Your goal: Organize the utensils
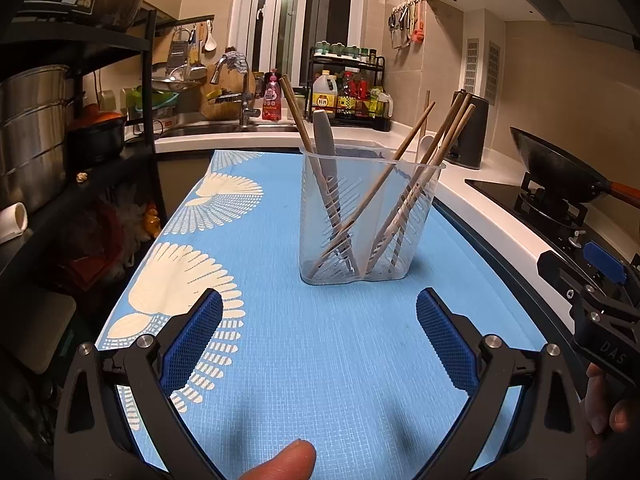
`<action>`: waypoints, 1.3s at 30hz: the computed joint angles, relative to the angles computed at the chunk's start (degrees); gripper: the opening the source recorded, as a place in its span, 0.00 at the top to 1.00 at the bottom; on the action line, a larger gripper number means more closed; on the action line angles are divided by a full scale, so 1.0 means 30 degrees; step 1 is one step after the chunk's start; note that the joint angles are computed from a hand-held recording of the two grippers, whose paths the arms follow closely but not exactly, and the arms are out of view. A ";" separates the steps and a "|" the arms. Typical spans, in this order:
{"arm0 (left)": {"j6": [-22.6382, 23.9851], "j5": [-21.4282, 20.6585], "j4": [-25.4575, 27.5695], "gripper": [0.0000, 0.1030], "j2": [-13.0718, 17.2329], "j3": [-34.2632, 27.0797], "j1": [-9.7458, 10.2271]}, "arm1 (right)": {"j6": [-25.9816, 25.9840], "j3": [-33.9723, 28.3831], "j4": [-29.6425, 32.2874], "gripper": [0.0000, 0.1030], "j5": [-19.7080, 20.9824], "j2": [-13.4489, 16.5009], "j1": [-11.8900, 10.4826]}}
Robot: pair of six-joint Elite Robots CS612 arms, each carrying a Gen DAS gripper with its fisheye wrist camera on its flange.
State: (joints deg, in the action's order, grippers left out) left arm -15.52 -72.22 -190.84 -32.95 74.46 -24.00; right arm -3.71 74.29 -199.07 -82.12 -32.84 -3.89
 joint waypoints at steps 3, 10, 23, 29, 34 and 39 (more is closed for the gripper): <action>-0.0044 -0.0009 0.0002 0.08 0.0005 -0.0019 -0.0003 | 0.0031 -0.0006 -0.0009 0.09 -0.0009 0.0003 0.0002; -0.0208 -0.0035 0.0171 0.08 -0.0005 -0.0057 0.0008 | 0.0026 -0.0007 -0.0030 0.09 -0.0009 0.0010 -0.0006; -0.0015 -0.0093 0.0052 0.08 0.0069 -0.0138 0.0031 | 0.0031 -0.0039 0.0037 0.09 0.0021 0.0033 -0.0031; 0.0071 -0.0253 -0.0049 0.08 0.0115 -0.0189 0.0043 | 0.0027 -0.0073 0.0017 0.09 0.0026 0.0058 -0.0042; 0.0069 -0.0255 -0.0147 0.08 0.0118 -0.0155 0.0038 | 0.0070 -0.0080 0.0054 0.09 0.0024 0.0052 -0.0043; 0.0251 -0.0330 -0.0487 0.08 0.0159 -0.0132 0.0050 | 0.0056 -0.0084 0.0046 0.09 0.0017 0.0055 -0.0044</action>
